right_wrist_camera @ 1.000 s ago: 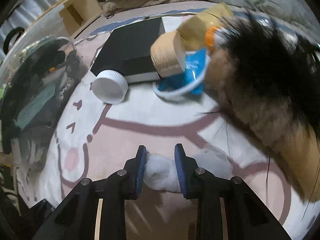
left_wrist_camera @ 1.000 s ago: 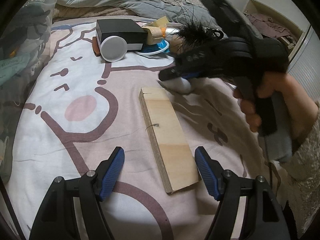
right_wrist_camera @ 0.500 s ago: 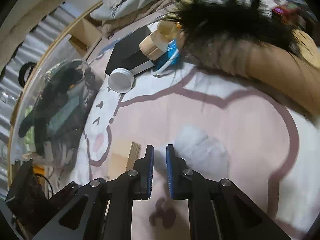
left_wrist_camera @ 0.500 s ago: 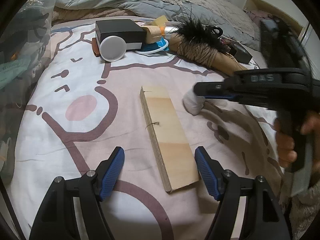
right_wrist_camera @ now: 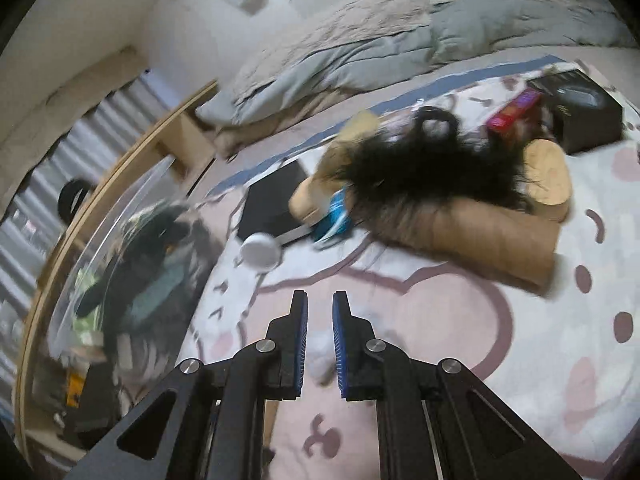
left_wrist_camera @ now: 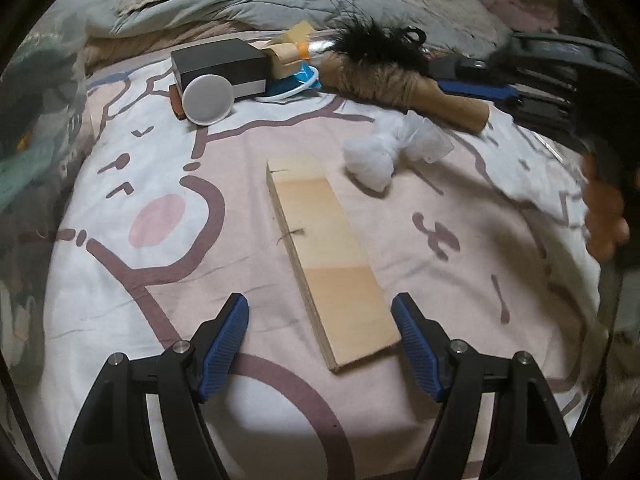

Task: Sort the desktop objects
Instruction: 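Lower the left tool around the wooden plank while the right tool repositions over the mesh bundle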

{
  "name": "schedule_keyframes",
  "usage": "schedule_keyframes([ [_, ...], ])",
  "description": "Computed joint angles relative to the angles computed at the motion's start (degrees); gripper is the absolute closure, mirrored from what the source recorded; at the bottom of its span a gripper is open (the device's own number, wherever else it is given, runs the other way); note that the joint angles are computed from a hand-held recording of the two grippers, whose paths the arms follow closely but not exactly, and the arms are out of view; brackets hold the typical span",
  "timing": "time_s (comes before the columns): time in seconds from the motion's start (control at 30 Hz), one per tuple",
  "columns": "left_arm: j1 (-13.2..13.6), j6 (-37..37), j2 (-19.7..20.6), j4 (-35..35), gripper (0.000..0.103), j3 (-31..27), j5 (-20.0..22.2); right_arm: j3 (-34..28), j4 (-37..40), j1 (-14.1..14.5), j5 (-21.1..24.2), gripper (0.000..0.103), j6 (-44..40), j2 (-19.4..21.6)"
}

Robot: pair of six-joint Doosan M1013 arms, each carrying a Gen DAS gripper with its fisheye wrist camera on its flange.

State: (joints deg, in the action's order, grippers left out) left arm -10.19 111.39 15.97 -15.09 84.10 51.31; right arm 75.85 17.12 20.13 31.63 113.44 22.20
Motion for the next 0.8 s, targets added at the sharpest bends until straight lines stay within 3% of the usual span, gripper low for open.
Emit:
schedule_keyframes([
  [0.27, 1.3, 0.1, 0.3, 0.1, 0.026, -0.9, 2.0, -1.6, -4.7, -0.6, 3.6, 0.092, 6.4, 2.3],
  [0.53, 2.3, -3.9, 0.4, 5.7, 0.023, -1.5, 1.6, -4.2, -5.8, -0.4, 9.5, 0.092, 6.1, 4.9],
  [0.8, 3.4, -2.5, 1.4, 0.1, 0.023, -2.3, 1.4, -4.2, -7.6, 0.0, 9.2, 0.09, 7.3, 5.2],
])
